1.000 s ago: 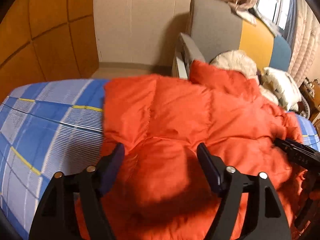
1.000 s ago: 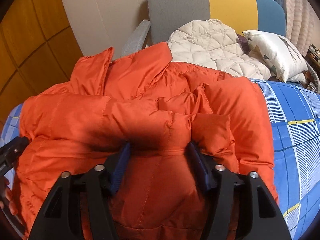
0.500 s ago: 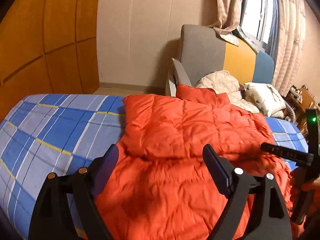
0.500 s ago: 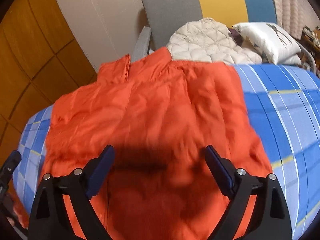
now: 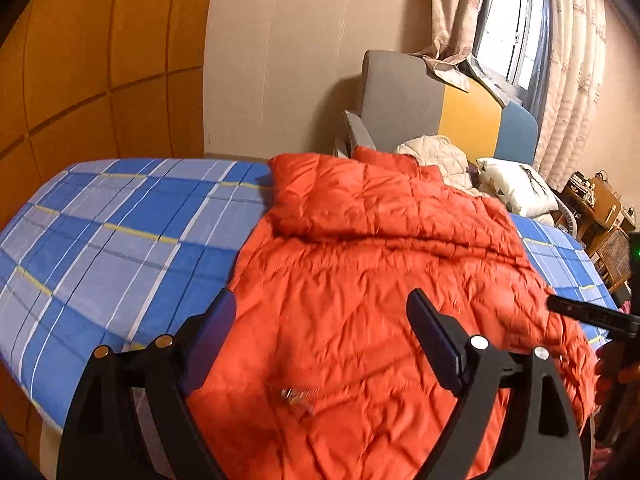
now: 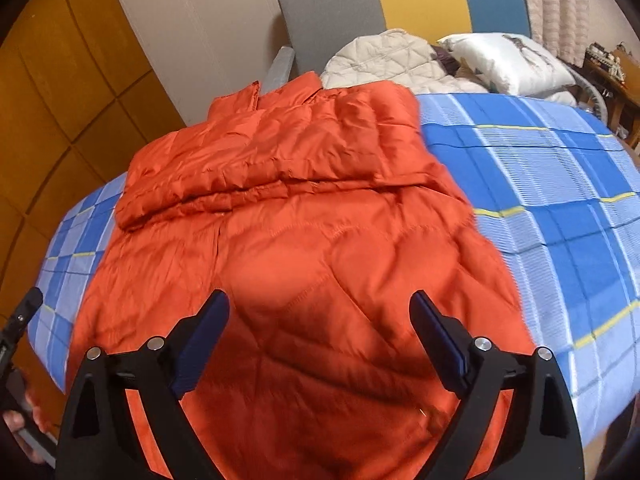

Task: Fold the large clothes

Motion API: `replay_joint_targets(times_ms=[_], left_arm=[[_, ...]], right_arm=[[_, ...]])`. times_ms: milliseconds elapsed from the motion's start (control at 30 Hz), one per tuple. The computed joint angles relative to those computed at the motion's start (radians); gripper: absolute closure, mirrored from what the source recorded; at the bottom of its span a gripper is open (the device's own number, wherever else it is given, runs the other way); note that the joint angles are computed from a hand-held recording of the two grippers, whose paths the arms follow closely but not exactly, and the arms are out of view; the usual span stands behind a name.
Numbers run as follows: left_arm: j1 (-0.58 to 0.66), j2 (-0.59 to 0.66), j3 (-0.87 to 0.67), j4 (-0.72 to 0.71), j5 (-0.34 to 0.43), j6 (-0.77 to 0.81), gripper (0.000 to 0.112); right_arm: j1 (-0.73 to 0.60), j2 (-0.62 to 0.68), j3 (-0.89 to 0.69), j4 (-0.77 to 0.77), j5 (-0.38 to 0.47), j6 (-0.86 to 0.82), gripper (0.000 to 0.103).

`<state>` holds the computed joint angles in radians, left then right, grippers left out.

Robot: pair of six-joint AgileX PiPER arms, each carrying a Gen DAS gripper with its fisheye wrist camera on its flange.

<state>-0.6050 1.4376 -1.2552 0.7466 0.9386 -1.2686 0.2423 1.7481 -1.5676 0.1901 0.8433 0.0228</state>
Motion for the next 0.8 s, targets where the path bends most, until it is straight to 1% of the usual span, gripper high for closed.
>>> replay_joint_targets(times_ms=[133, 333, 467, 567, 700, 733, 800], left_arm=[[-0.021, -0.091, 0.133, 0.001, -0.001, -0.052, 0.025], [-0.015, -0.248, 0.34, -0.009, -0.01, -0.1, 0.025], [0.087, -0.399, 0.49, -0.114, -0.112, -0.075, 0.025], [0.147, -0.454, 0.554, -0.182, -0.174, -0.042, 0.026], [0.231, -0.462, 0.61, -0.305, -0.264, 0.057, 0.027], [0.239, -0.46, 0.616, -0.324, -0.276, 0.069, 0.028], [0.257, -0.454, 0.629, -0.388, -0.314, 0.123, 0.037]], right_arm=[[-0.056, -0.089, 0.116, 0.011, -0.024, -0.021, 0.012], [-0.217, -0.199, 0.263, 0.082, -0.031, -0.093, 0.012], [-0.322, -0.232, 0.338, 0.137, -0.026, -0.163, 0.012], [-0.39, -0.239, 0.384, 0.232, -0.001, -0.256, 0.012], [-0.422, -0.23, 0.424, 0.307, 0.008, -0.324, 0.012], [-0.426, -0.225, 0.431, 0.331, 0.013, -0.342, 0.012], [-0.419, -0.22, 0.442, 0.344, 0.012, -0.349, 0.012]])
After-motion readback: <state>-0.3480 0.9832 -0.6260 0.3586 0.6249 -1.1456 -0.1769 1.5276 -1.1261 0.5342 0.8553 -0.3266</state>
